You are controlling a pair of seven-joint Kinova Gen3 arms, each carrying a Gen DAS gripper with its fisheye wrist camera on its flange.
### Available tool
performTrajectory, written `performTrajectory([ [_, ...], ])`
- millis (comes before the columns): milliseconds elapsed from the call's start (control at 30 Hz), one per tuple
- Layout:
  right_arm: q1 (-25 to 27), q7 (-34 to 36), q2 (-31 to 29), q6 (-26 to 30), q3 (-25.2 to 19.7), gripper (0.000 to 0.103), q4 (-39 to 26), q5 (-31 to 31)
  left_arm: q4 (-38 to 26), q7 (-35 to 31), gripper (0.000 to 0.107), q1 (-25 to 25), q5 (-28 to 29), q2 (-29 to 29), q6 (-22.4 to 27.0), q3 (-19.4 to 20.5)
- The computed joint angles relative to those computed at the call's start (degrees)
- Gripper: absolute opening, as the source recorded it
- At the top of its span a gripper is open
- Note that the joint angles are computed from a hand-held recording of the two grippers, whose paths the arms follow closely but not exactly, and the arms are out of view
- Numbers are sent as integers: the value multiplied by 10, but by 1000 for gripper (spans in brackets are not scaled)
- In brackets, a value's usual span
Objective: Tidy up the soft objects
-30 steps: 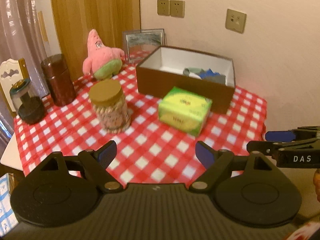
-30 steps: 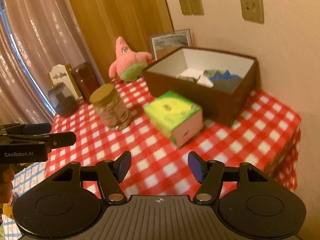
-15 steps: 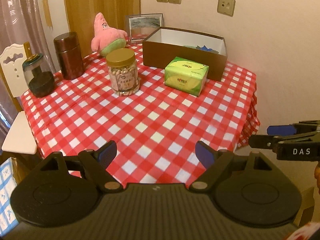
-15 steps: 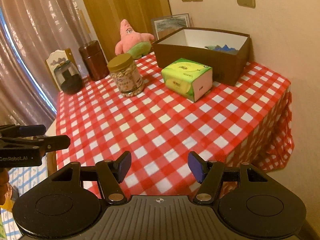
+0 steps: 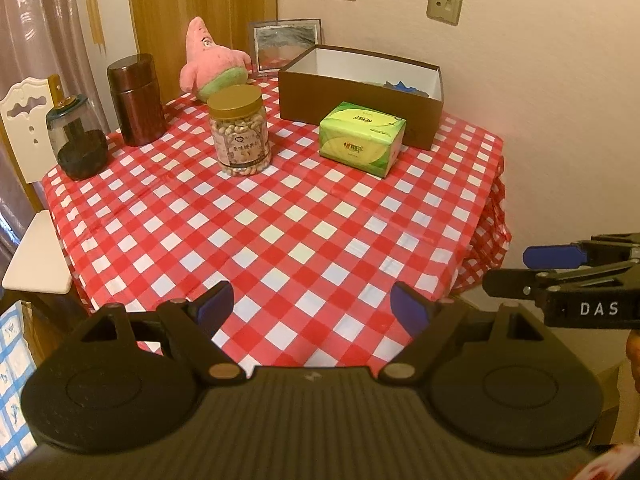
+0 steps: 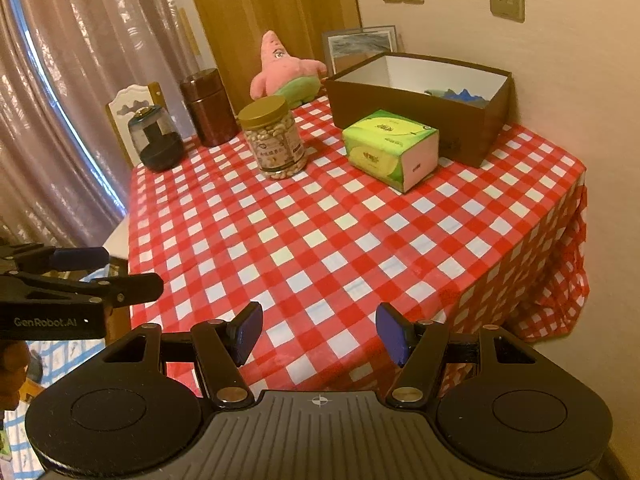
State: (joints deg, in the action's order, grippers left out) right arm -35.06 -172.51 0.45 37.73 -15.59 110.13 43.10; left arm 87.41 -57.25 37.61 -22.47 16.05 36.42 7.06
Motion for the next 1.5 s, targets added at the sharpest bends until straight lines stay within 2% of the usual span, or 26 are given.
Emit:
performTrajectory([
  [300,14,43,-9,-16,4,63,4,-27,-16,16,84,13,-2,9,11,-1],
  [1500,28,58,-5,-27,7,63,5,-39,-31,-2,84,14,11,23,13,-4],
])
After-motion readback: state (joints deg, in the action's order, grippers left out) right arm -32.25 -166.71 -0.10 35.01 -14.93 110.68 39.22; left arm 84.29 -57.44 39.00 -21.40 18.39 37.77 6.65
